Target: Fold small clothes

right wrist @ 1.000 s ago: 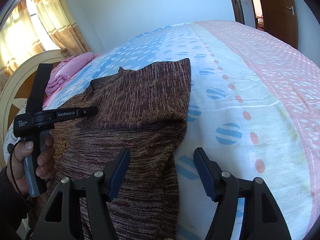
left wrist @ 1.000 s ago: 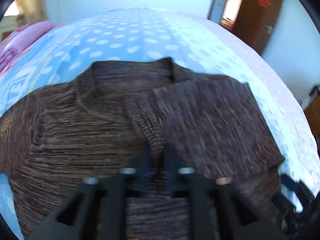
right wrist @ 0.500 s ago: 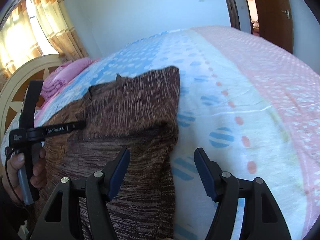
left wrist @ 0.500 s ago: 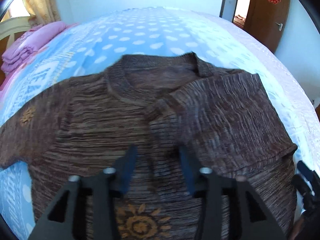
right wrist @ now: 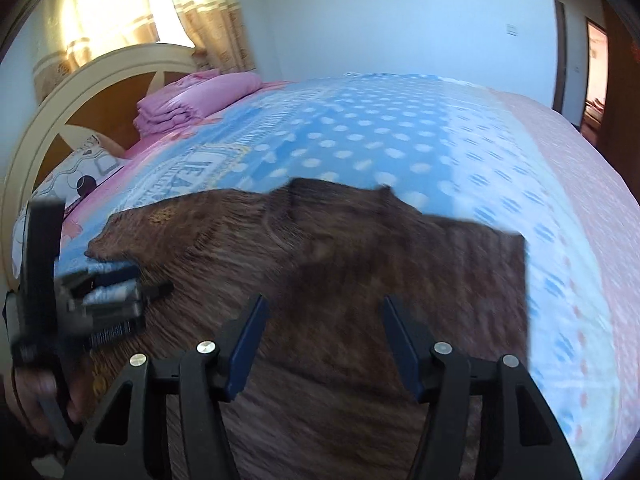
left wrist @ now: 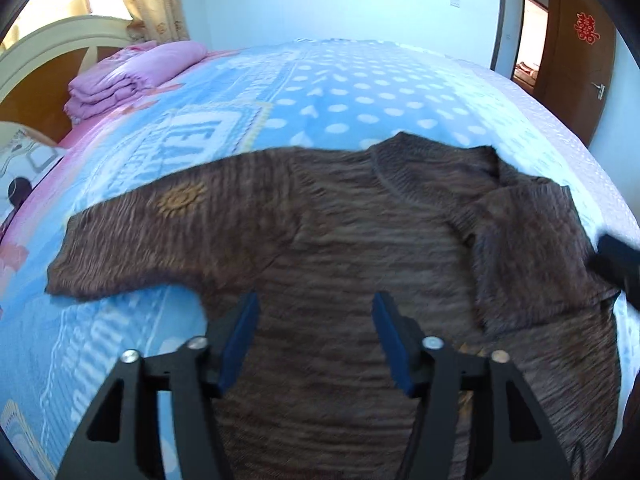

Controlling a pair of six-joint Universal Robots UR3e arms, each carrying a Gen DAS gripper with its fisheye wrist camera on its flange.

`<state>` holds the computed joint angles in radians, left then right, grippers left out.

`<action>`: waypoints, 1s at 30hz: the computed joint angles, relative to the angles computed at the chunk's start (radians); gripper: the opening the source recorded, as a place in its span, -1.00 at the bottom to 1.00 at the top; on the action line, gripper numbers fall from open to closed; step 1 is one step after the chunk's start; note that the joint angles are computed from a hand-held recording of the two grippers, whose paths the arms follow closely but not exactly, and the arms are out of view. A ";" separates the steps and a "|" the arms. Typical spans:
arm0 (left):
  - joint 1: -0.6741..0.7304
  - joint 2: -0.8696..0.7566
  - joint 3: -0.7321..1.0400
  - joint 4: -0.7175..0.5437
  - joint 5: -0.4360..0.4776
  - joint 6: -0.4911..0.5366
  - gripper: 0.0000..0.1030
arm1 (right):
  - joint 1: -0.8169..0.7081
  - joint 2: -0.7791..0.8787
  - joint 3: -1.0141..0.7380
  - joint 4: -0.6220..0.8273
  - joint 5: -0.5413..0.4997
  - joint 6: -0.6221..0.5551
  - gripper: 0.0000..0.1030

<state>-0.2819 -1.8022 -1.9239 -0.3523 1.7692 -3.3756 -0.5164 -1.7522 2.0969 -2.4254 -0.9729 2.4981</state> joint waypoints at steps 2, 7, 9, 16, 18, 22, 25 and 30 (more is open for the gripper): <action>0.020 0.025 -0.052 0.021 -0.027 0.005 0.29 | 0.130 0.116 -0.084 -0.088 -0.096 0.093 0.17; 0.092 0.105 -0.161 0.053 -0.110 0.050 0.29 | 0.453 0.494 -0.372 -0.174 -0.529 0.229 -0.01; 0.130 0.155 -0.207 0.052 -0.133 0.074 0.29 | 0.464 0.558 -0.397 -0.201 -0.559 0.266 -0.63; 0.352 0.361 -0.385 0.079 -0.189 0.190 0.49 | 0.270 0.402 -0.233 -0.280 -0.131 0.287 0.44; 0.415 0.386 -0.414 0.086 -0.188 0.229 0.50 | 0.217 0.334 -0.173 -0.239 -0.115 0.252 0.49; 0.554 0.384 -0.449 0.113 -0.177 0.297 0.50 | 0.071 0.156 -0.025 -0.136 -0.108 0.145 0.49; 0.661 0.349 -0.463 0.164 -0.164 0.331 0.50 | 0.005 0.091 0.064 -0.088 -0.233 0.035 0.47; 0.807 0.280 -0.412 0.184 -0.176 0.324 0.51 | -0.270 -0.155 0.185 0.137 -0.069 -0.200 0.45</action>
<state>0.5250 -1.5222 -2.3363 -0.1683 1.5928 -3.0517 -0.7861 -1.9069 2.2821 -2.2887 -1.0415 2.2983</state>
